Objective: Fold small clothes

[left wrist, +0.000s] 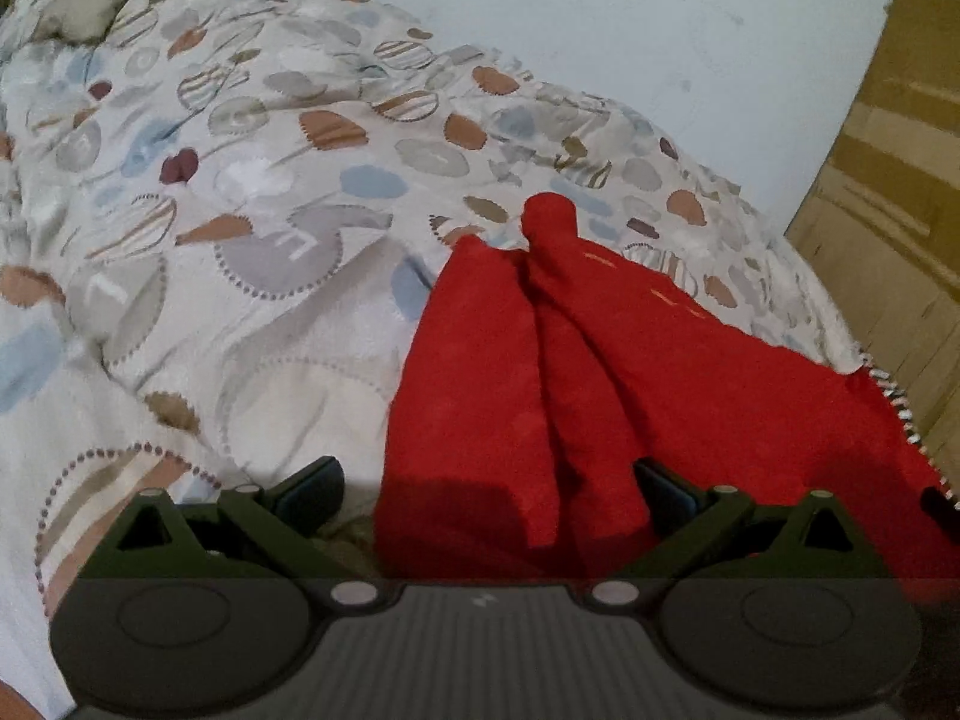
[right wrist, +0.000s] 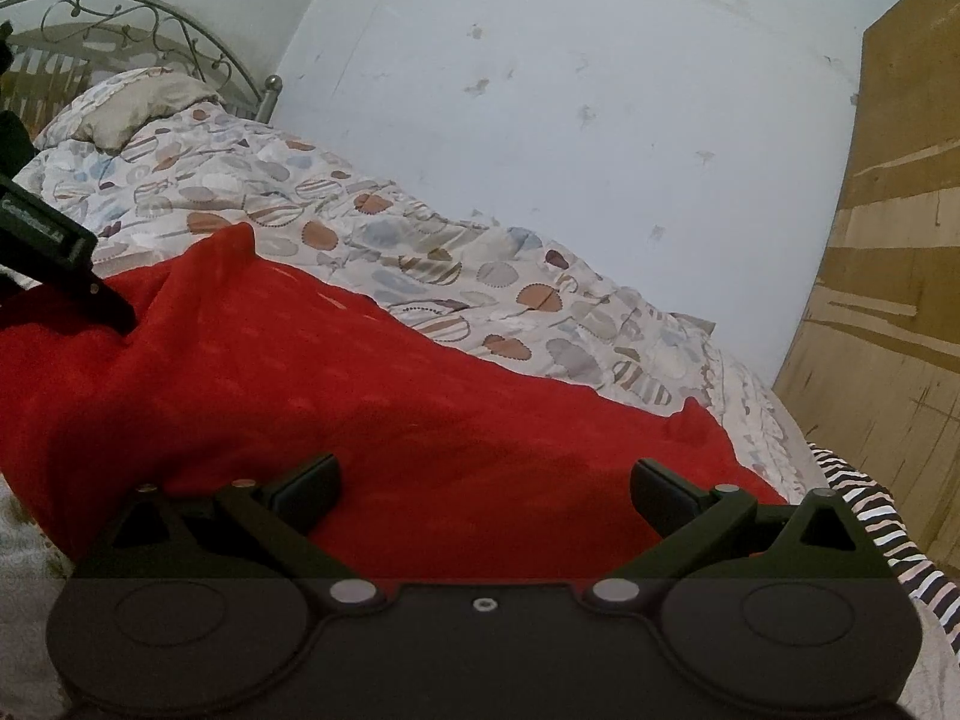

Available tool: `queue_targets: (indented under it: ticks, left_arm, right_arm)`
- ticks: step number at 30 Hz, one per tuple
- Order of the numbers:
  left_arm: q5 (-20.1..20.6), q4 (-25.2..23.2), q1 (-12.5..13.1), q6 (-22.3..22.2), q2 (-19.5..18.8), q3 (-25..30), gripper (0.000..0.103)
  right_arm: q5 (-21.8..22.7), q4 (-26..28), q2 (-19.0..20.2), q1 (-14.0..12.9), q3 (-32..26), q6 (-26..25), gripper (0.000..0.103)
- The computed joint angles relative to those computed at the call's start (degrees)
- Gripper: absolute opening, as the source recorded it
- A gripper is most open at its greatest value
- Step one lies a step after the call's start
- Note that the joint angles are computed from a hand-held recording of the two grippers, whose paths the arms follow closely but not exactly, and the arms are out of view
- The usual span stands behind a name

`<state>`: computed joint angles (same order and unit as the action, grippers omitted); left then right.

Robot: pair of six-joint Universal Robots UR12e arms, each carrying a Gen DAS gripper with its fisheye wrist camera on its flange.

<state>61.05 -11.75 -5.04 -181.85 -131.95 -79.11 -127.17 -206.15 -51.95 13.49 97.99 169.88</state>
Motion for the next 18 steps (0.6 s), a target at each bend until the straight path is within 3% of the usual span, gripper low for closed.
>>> queue_targets:
  ticks: [2,4,5,7,10,14,18]
  left_arm:
    - [-1.04,0.37,0.3,-0.54,0.13,-0.32,0.091]
    - [-3.38,0.0,0.63,-1.11,0.27,-0.45,0.074]
    - [-3.39,-0.03,0.57,-1.24,0.43,-0.53,0.071]
    - [-3.93,0.01,0.49,-0.65,0.72,-0.74,0.05]
    - [-2.67,-0.33,-0.07,0.14,1.28,-0.82,0.031]
    - [-0.07,1.39,-0.81,0.23,2.43,-1.24,0.021]
    - [-0.12,4.27,-1.67,-1.36,3.52,-1.02,0.018]
  right_arm:
    - [-0.05,-0.11,0.01,0.02,0.0,-0.04,0.102]
    - [0.01,-0.23,-0.02,0.0,0.05,0.02,0.103]
    - [0.1,-0.24,-0.05,-0.03,0.08,0.11,0.103]
    - [0.15,-0.44,-0.03,-0.03,0.08,0.14,0.103]
    - [0.26,-0.23,-0.1,-0.06,0.08,0.28,0.103]
    - [2.97,1.15,-1.62,-0.65,1.28,3.31,0.103]
    - [2.82,-4.95,-2.36,-0.67,3.02,4.69,0.103]
